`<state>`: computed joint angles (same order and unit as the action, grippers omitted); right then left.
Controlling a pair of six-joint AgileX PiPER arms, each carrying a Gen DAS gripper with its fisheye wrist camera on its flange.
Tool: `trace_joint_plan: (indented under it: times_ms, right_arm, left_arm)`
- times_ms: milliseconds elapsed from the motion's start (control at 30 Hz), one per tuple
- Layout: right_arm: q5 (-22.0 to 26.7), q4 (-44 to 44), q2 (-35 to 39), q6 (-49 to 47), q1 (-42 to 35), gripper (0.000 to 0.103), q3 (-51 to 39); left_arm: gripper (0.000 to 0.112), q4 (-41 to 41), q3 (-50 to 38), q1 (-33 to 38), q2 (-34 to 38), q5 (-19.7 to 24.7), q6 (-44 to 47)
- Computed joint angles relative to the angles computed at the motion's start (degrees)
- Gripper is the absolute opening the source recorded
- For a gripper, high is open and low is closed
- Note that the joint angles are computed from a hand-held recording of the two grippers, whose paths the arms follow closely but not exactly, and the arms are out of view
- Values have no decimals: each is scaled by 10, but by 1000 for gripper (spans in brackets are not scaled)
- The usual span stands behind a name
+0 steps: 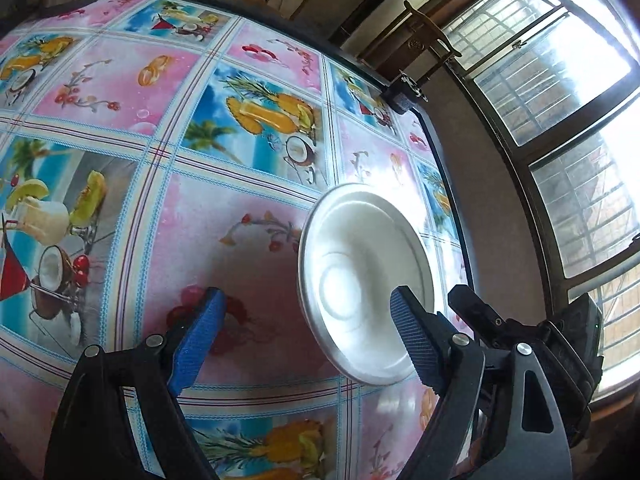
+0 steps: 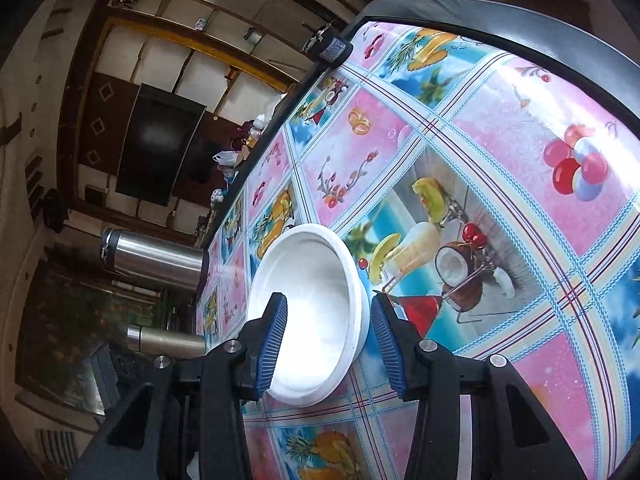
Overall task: Organize plates and bowls
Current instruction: 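Close both grippers on the rim of the white paper bowl, then lift the white paper bowl with both grippers, tilting it up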
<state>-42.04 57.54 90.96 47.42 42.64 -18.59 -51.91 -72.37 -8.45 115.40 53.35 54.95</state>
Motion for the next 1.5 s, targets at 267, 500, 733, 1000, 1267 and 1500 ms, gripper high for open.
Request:
trace_joint_plan:
  times_ms: [267, 500, 733, 1000, 1267, 1500]
  right_arm:
    - [-9, 7, 11, -3, 7, 46, -9]
    - [-12, 19, 17, -2, 9, 43, -10]
    - [0, 67, 17, -45, 13, 35, -20]
    - [30, 136, 22, -139, 10, 11, -52]
    - [40, 197, 21, -206, 18, 7, -73]
    - [55, 171, 13, -174, 16, 7, -66]
  left_arm:
    - [40, -17, 7, 8, -5, -29, 19]
    - [22, -20, -3, 15, 14, -10, 18]
    - [16, -34, 18, 9, -9, -23, 51]
    - [9, -15, 14, 3, -6, -25, 45]
    - [8, 0, 14, 8, -12, -23, 32]
    - [8, 2, 31, 25, -24, -17, 38]
